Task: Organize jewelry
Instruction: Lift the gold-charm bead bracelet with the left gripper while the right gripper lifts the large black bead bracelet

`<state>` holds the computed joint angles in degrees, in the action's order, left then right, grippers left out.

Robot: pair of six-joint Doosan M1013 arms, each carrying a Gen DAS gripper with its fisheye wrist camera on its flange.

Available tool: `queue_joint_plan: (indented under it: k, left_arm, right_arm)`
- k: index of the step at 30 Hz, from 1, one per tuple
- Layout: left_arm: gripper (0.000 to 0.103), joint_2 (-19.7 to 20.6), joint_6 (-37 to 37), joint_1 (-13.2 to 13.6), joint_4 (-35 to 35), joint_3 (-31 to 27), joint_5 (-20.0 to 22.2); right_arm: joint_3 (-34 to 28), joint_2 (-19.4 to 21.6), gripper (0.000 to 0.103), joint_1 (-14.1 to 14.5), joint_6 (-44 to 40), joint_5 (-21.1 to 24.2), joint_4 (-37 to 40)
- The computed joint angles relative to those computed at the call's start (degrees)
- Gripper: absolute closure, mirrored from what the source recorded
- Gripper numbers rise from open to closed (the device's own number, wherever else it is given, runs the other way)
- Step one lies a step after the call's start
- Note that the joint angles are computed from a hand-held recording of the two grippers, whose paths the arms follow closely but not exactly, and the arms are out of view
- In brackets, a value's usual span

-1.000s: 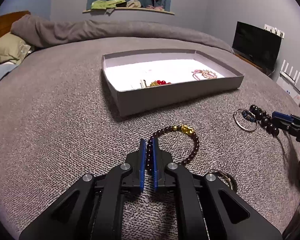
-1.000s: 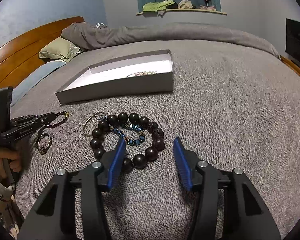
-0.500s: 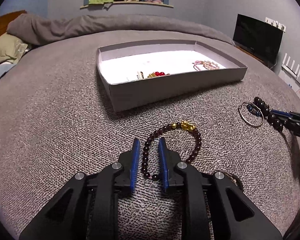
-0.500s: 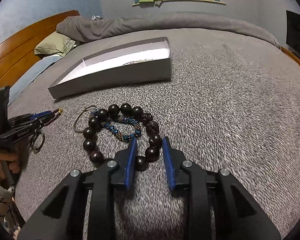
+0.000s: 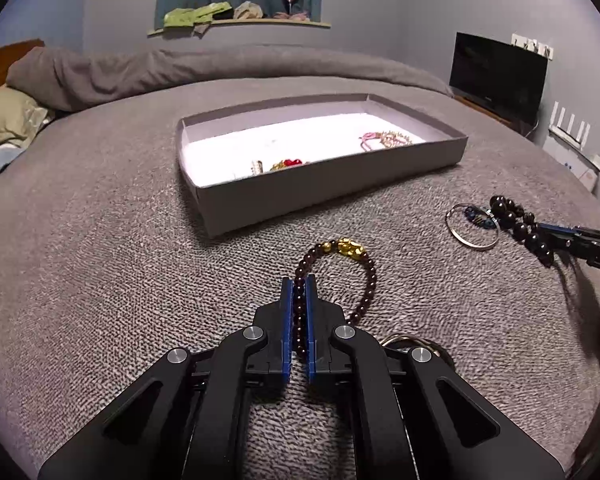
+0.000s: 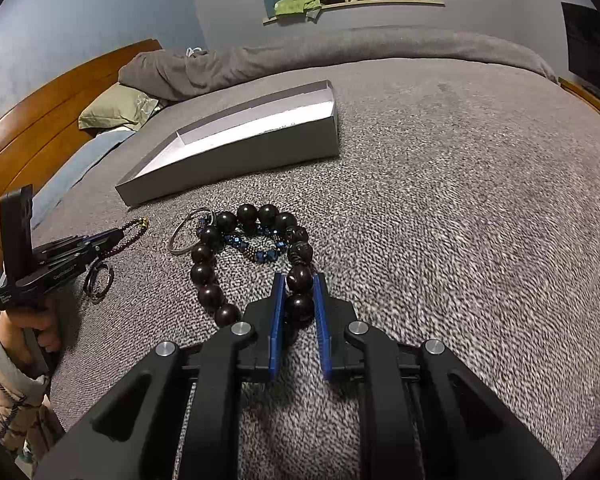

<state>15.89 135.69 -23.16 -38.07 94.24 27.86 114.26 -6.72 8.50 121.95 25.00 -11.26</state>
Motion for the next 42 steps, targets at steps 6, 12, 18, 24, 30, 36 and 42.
queue_joint_plan:
  k: [6,12,18,24,30,36,42]
  left_arm:
    - [0.097,-0.89,3.66,0.11,-4.15,0.64,-0.77]
    - [0.097,-1.79,6.63,0.04,-7.17,0.68,-1.47]
    - [0.097,-2.16,7.63,-0.34,-8.04,-0.03,-1.79]
    - [0.097,-1.99,7.59,-0.44,-8.02,-1.07,-1.97]
    - [0.097,-2.10,8.51,-0.58,-9.08,-1.84,-2.17]
    - [0.097,-2.05,8.48,-0.75,-9.10,-1.93,-2.21]
    - [0.097,-2.08,8.34,-0.94,-8.92,-2.16,-2.38]
  right_arm:
    - [0.36,-1.19,0.089,0.65,6.60,-1.97,-7.04]
    - [-1.43,-1.50,0.089,1.16,7.85,-3.78,-10.82]
    - [-3.55,-0.64,0.089,1.80,8.37,-3.91,-13.76]
    - [-5.40,0.62,0.089,1.76,7.46,-3.93,-14.35]
    - [-6.61,1.43,0.089,1.58,5.73,-4.20,-13.35]
    - [-6.76,1.83,0.089,1.33,3.95,-3.84,-11.05]
    - [-7.15,1.51,0.089,1.47,5.18,-4.13,-12.89]
